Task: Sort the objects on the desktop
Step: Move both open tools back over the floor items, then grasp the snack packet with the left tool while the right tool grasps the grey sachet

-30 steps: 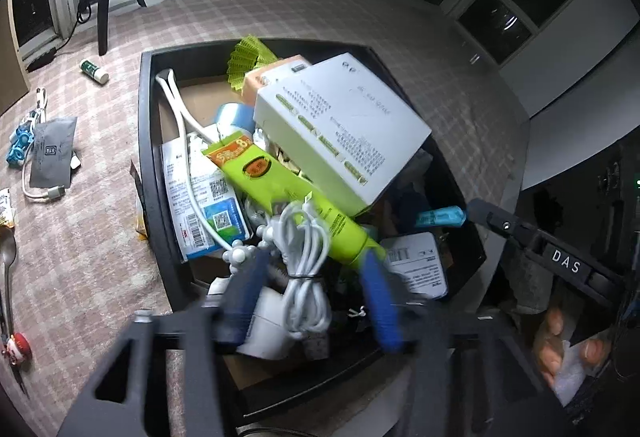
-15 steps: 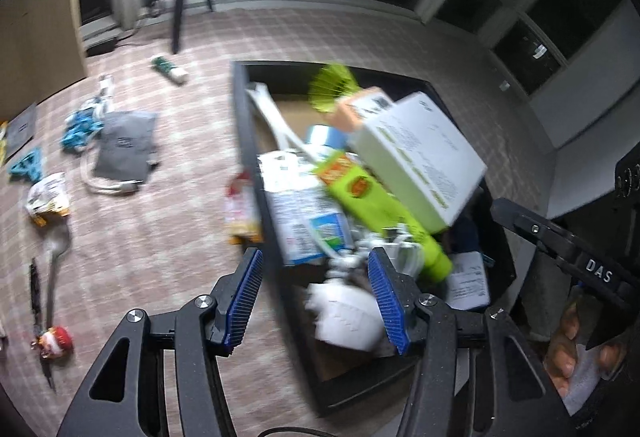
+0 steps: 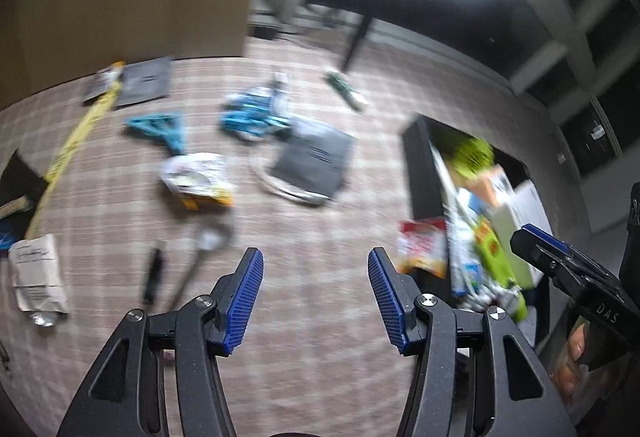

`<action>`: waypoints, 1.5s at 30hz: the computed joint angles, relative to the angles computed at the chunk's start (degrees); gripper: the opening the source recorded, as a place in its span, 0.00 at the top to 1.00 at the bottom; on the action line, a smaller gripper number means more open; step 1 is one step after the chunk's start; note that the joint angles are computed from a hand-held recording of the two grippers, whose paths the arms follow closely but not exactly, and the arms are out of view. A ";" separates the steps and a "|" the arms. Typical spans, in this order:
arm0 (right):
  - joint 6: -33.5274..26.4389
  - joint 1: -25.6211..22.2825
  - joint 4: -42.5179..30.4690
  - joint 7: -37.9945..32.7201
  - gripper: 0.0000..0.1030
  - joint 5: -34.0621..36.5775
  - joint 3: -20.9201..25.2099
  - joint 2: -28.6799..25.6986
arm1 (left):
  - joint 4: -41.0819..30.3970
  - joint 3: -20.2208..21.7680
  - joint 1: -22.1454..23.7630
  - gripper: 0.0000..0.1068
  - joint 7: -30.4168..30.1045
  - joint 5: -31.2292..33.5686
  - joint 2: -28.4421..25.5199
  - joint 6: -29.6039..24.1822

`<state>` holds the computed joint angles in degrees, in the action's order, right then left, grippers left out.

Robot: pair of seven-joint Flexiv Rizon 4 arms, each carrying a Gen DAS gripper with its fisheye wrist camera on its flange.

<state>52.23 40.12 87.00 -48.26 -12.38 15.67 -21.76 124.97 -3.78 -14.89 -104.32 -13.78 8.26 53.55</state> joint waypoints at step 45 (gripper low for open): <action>-24.69 8.00 -51.68 -9.62 0.85 15.94 -4.65 -33.98 | -2.67 2.24 6.31 0.79 0.45 -3.91 -12.59 1.00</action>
